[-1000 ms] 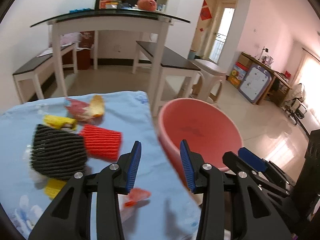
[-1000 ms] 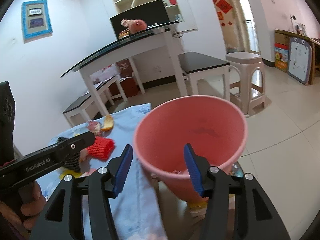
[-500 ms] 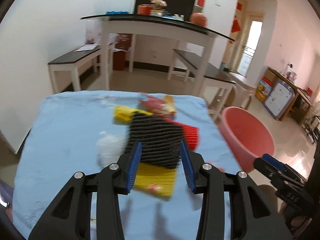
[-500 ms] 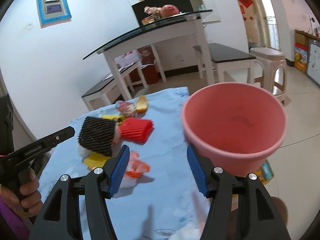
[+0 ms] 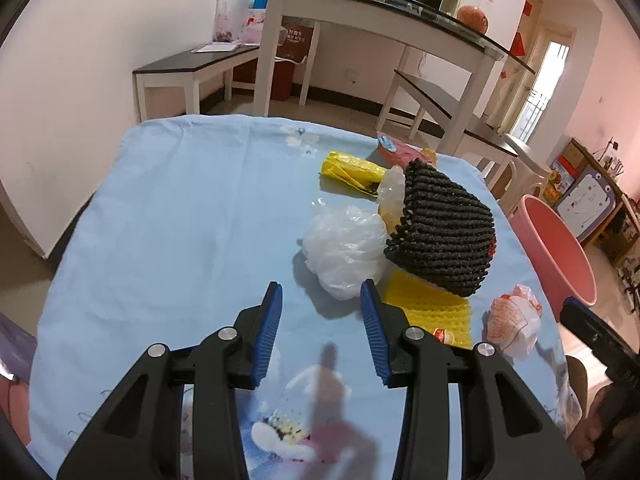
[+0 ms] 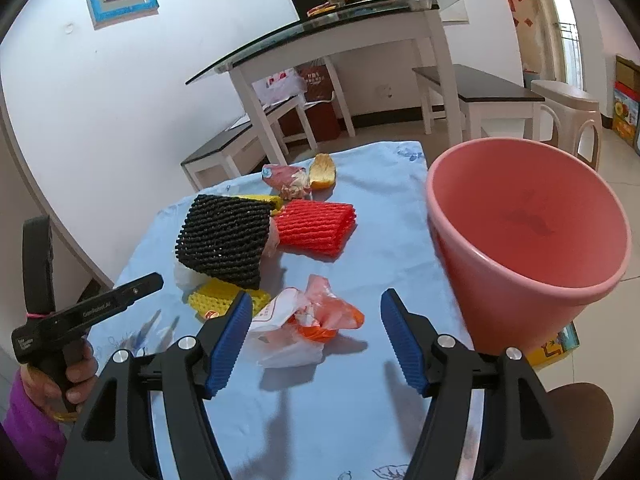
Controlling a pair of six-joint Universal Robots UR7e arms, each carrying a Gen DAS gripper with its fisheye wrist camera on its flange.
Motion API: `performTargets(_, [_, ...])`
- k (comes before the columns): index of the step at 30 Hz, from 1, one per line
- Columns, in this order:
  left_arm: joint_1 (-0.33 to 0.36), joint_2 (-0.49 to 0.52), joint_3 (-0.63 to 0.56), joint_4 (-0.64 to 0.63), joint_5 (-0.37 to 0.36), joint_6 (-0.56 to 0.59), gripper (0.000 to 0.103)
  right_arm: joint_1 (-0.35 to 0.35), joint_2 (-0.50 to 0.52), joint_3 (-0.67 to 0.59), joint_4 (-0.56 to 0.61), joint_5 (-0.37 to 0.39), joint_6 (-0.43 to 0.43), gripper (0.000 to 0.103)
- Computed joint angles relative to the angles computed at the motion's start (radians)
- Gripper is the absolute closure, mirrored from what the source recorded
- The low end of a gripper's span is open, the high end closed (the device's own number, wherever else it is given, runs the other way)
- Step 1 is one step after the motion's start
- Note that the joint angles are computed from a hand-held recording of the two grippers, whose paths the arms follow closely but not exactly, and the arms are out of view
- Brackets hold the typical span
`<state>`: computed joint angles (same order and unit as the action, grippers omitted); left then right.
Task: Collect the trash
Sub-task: 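Close the left tool on the white plastic bag while the right tool grips the black foam net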
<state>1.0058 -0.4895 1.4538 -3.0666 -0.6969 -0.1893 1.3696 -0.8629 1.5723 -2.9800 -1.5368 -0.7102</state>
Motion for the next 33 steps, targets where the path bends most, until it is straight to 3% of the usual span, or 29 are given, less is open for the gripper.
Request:
performTargets(10, [0.029, 0.056, -0.118, 0.126, -0.057, -0.011, 0.062, 0.008, 0.015, -0.014, 0.009, -0.027, 0.005, 0.035])
performTargets(15, [0.034, 0.072, -0.134, 0.095, -0.059, 0.01, 0.062, 0.012, 0.024, -0.024, 0.016, -0.042, 0.005, 0.035])
performTargets(17, [0.033, 0.068, -0.122, 0.074, -0.058, 0.017, 0.076, 0.014, 0.024, -0.025, 0.013, -0.04, 0.002, 0.035])
performTargets(20, [0.031, 0.06, -0.105, 0.047, -0.058, 0.022, 0.084, 0.021, 0.029, -0.033, 0.01, -0.037, -0.004, 0.035])
performTargets(28, [0.013, 0.044, -0.057, -0.029, -0.033, 0.072, 0.087, 0.061, 0.063, -0.089, 0.094, -0.01, -0.028, 0.035])
performTargets(33, [0.015, 0.022, -0.027, -0.04, -0.042, 0.048, 0.087, 0.093, 0.134, -0.182, 0.17, -0.054, -0.02, 0.035])
